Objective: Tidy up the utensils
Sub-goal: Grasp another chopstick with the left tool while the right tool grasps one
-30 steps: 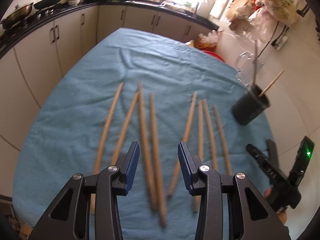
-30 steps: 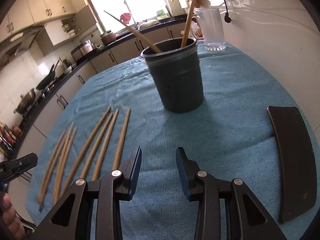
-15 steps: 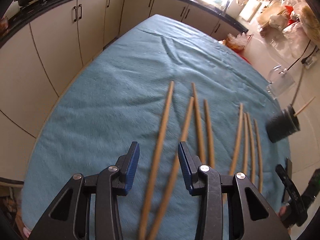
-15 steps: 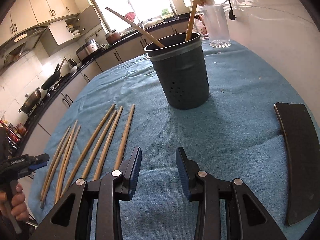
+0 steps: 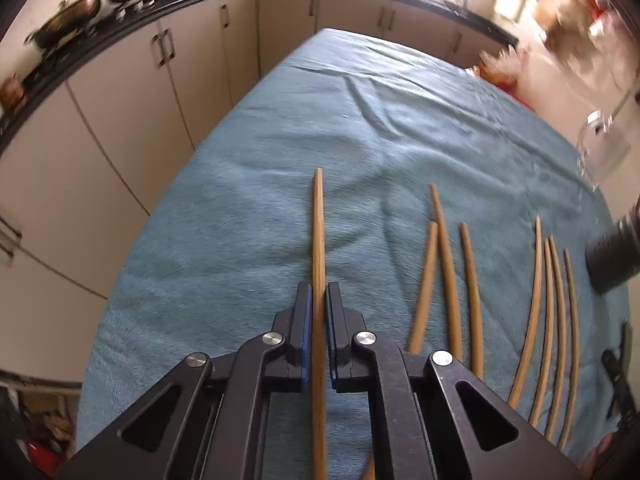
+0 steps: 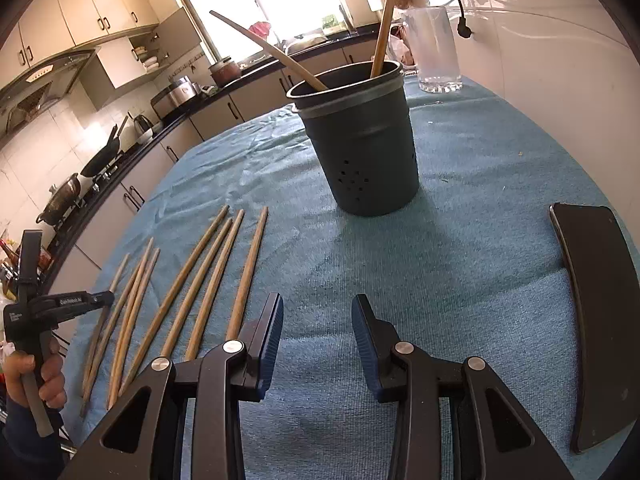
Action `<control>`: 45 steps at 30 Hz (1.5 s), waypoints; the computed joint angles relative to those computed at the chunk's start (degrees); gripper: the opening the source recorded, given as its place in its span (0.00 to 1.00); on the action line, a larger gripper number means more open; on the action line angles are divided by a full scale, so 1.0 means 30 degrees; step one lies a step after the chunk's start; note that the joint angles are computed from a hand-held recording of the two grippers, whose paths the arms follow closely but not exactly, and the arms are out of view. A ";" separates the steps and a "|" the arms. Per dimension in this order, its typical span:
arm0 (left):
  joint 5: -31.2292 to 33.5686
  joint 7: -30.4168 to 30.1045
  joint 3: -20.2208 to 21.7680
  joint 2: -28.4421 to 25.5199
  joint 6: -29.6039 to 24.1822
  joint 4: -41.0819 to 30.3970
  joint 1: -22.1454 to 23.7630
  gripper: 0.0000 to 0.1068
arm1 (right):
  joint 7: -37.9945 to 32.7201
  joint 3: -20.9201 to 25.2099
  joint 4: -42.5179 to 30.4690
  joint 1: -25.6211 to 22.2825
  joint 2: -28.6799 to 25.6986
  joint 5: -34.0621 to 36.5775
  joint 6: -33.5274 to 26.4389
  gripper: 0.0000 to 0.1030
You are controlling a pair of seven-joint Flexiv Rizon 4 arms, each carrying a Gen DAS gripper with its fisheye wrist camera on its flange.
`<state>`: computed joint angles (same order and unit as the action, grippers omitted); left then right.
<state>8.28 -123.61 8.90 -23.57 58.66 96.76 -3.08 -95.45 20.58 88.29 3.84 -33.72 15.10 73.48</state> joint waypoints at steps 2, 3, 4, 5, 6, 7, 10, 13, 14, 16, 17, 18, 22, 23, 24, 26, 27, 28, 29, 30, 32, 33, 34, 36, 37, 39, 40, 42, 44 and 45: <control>-0.0175 0.0107 -0.0037 0.0331 0.1042 0.0851 0.0256 0.07 | 0.0400 -0.0537 0.0056 0.0430 0.0080 -0.0514 -0.0328 0.37; -0.0423 0.0487 -0.0216 0.0475 0.1749 0.1347 0.0499 0.07 | 0.0545 -0.0756 -0.0002 0.0616 0.0132 -0.0867 -0.0746 0.37; -0.0727 0.0881 -0.0403 0.0536 0.2387 0.1733 0.0709 0.07 | 0.0808 -0.1057 -0.0072 0.0871 0.0191 -0.1234 -0.1133 0.37; -0.1033 0.1285 -0.0557 0.0602 0.2966 0.2100 0.0881 0.08 | 0.1142 -0.1312 -0.0212 0.1097 0.0270 -0.1534 -0.1567 0.37; -0.1236 0.1594 -0.0614 0.0619 0.3376 0.2322 0.0939 0.08 | 0.1117 -0.1050 -0.0624 0.0945 0.0275 -0.1403 -0.2162 0.37; -0.1313 0.1893 -0.0606 0.0602 0.3882 0.2523 0.0952 0.08 | 0.0676 -0.0379 -0.1361 0.0525 0.0186 -0.0914 -0.3099 0.37; -0.0843 0.1935 0.0019 0.0360 0.5322 0.2780 0.0441 0.08 | 0.0105 -0.0269 -0.3300 0.1036 -0.0044 -0.0777 -0.5544 0.37; -0.1319 0.2252 0.0022 0.0338 0.6185 0.3199 0.0451 0.07 | 0.0605 -0.0566 -0.6313 0.1991 -0.1219 -0.0635 -0.9227 0.37; -0.1425 0.2292 0.0109 0.0309 0.6297 0.3231 0.0360 0.07 | 0.1102 -0.0747 -0.7422 0.2362 -0.1763 -0.0531 -1.0457 0.37; -0.1143 0.2058 0.0705 0.0157 0.6064 0.2917 -0.0196 0.07 | 0.1844 -0.1285 -0.8896 0.3208 -0.2602 -0.0616 -1.1585 0.35; -0.0924 0.1907 0.0972 0.0099 0.5947 0.2783 -0.0440 0.07 | 0.2211 -0.1631 -0.9542 0.3665 -0.3022 -0.0887 -1.2027 0.33; -0.0844 0.1852 0.1055 0.0077 0.5931 0.2747 -0.0516 0.07 | 0.2780 -0.1896 -1.0643 0.4087 -0.3682 -0.1120 -1.2865 0.33; -0.2435 0.2974 -0.0326 0.0264 0.7224 0.3747 0.0724 0.07 | 0.4130 -0.2628 -1.3400 0.5083 -0.5436 -0.1664 -1.4744 0.29; -0.2935 0.3340 -0.0653 0.0297 0.7506 0.3978 0.1000 0.07 | 0.4285 -0.2760 -1.3944 0.5276 -0.5790 -0.1860 -1.5045 0.28; -0.3244 0.3552 -0.0729 0.0303 0.7670 0.4107 0.1042 0.07 | 0.4696 -0.3144 -1.4465 0.5660 -0.6153 -0.2364 -1.5431 0.27; -0.3685 0.3817 -0.0703 0.0272 0.7894 0.4238 0.0951 0.07 | 0.5310 -0.3778 -1.5128 0.6230 -0.6587 -0.3292 -1.5800 0.24; -0.3889 0.3972 -0.0721 0.0259 0.7994 0.4293 0.0941 0.07 | 0.5403 -0.3972 -1.5505 0.6483 -0.6789 -0.3770 -1.6207 0.24; -0.4032 0.4066 -0.0669 0.0255 0.8054 0.4342 0.0868 0.07 | 0.5418 -0.4098 -1.5686 0.6654 -0.6903 -0.4114 -1.6363 0.24; -0.4144 0.4152 -0.0600 0.0236 0.8066 0.4338 0.0792 0.07 | 0.5389 -0.4249 -1.5872 0.6870 -0.7010 -0.4522 -1.6592 0.24; -0.4217 0.4217 -0.0506 0.0215 0.8040 0.4307 0.0704 0.07 | 0.5245 -0.4432 -1.5868 0.7124 -0.7052 -0.4978 -1.6601 0.23; -0.4417 0.4356 -0.0480 0.0233 0.8151 0.4416 0.0647 0.07 | 0.4976 -0.4660 -1.5687 0.7453 -0.7057 -0.5647 -1.6399 0.17; -0.4526 0.4439 -0.0499 0.0236 0.8200 0.4446 0.0647 0.07 | 0.4888 -0.4652 -1.5538 0.7536 -0.7013 -0.5810 -1.6228 0.12; -0.4813 0.4692 -0.0813 0.0280 0.8455 0.4631 0.0883 0.06 | 0.4847 -0.4506 -1.5532 0.7508 -0.7020 -0.5757 -1.6123 0.11; -0.5264 0.4869 -0.1053 0.0361 0.9091 0.4981 0.1069 0.06 | 0.4725 -0.4064 -1.5316 0.7228 -0.6896 -0.5258 -1.5770 0.07; -0.5581 0.4996 -0.1329 0.0435 0.9739 0.5294 0.1294 0.06 | 0.4578 -0.3706 -1.5182 0.6873 -0.6812 -0.4738 -1.5567 0.07; -0.6421 0.5547 -0.2386 0.0608 1.0999 0.6016 0.2131 0.06 | 0.4279 -0.2989 -1.4479 0.6189 -0.6316 -0.3504 -1.4902 0.07; -0.6850 0.5921 -0.3059 0.0695 1.1426 0.6314 0.2632 0.06 | 0.4123 -0.2856 -1.3645 0.5977 -0.5817 -0.3091 -1.4161 0.07; -0.7186 0.6020 -0.2760 0.0732 1.1951 0.6496 0.2282 0.06 | 0.3614 -0.2500 -1.1923 0.5541 -0.4748 -0.2311 -1.2471 0.07; -0.7401 0.6246 -0.2761 0.0768 1.2446 0.6620 0.2166 0.06 | 0.2891 -0.2054 -1.0371 0.5065 -0.3704 -0.1569 -1.1030 0.07; -0.7409 0.6138 -0.2095 0.0728 1.2562 0.6520 0.1546 0.06 | 0.2576 -0.1874 -0.9619 0.4847 -0.3179 -0.1249 -1.0375 0.07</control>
<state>-13.94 -105.20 2.62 -21.39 96.34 116.32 1.56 -87.72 14.95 59.43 18.38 -43.26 11.36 42.36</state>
